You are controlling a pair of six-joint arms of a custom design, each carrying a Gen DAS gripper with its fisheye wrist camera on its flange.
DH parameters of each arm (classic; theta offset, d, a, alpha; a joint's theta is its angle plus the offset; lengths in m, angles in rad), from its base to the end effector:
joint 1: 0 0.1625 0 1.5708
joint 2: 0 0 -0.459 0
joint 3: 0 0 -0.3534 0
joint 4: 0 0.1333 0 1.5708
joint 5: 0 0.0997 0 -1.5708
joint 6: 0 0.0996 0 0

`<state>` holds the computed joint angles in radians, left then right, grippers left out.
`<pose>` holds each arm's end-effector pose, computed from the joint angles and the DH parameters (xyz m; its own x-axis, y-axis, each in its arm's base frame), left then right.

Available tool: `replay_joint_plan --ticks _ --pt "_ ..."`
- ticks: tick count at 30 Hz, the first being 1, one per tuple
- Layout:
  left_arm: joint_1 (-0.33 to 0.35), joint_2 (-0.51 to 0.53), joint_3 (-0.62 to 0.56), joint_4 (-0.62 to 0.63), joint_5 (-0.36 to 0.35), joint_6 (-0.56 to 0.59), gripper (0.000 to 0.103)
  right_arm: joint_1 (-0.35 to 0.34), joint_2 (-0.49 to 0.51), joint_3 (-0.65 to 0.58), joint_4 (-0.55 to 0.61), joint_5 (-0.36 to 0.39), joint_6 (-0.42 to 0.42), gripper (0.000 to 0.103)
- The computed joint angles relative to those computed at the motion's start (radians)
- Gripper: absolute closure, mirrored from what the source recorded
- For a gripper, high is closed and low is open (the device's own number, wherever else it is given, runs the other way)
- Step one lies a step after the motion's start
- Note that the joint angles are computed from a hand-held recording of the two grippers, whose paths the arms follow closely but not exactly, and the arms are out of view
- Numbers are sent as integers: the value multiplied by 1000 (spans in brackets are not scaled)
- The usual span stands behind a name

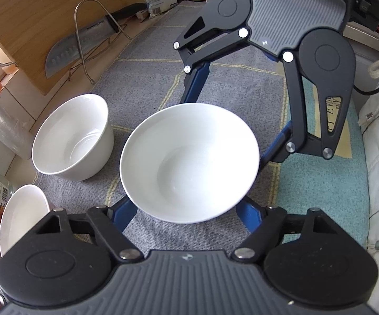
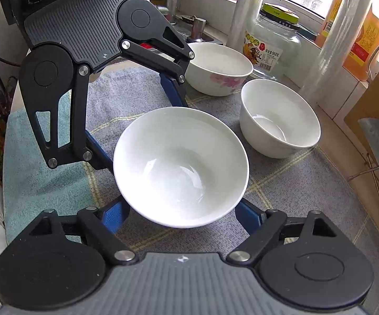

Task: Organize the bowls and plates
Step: 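Bring both grippers to one white bowl from opposite sides, then clamp the white bowl between both grippers and carry it toward the plate stack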

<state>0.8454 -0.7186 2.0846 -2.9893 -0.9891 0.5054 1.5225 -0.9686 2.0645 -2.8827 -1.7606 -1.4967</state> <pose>-0.2052 -0.5148 0.0408 -0.2430 0.8279 -0.5055 0.8916 0.3959 0.2197 0.0883 -0.5448 0.1523 -0.1195 -0.9664 0.2274 -0.9728 0.1598 0.1679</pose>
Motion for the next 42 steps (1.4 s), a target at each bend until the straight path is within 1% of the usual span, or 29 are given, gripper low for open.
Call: replay_joint_plan --ticks 9,18,25,30,32,37,40,42 --pt "-3 -5 6 -2 -10 16 23 7 4 8 -21 -13 19 16" --pt "-17 -13 23 -17 -17 19 23 13 -18 44 -60 -20 26 16" --pt "-37 -21 39 -37 -38 40 23 18 -57 99 -118 -28 41 16" --pt "-53 -20 49 -50 -57 58 23 20 -84 152 -187 -40 46 16" --pt "-61 -15 47 -50 -62 57 23 14 -99 174 -214 -38 42 16" --pt "-91 13 31 -37 -59 53 23 -14 -138 198 -218 -23 37 16" --pt "-102 42 -1 -25 -61 40 23 -43 -174 214 -225 -4 6 16" --pt "-110 63 -24 -16 -62 34 23 -61 -198 214 -206 4 -10 16"
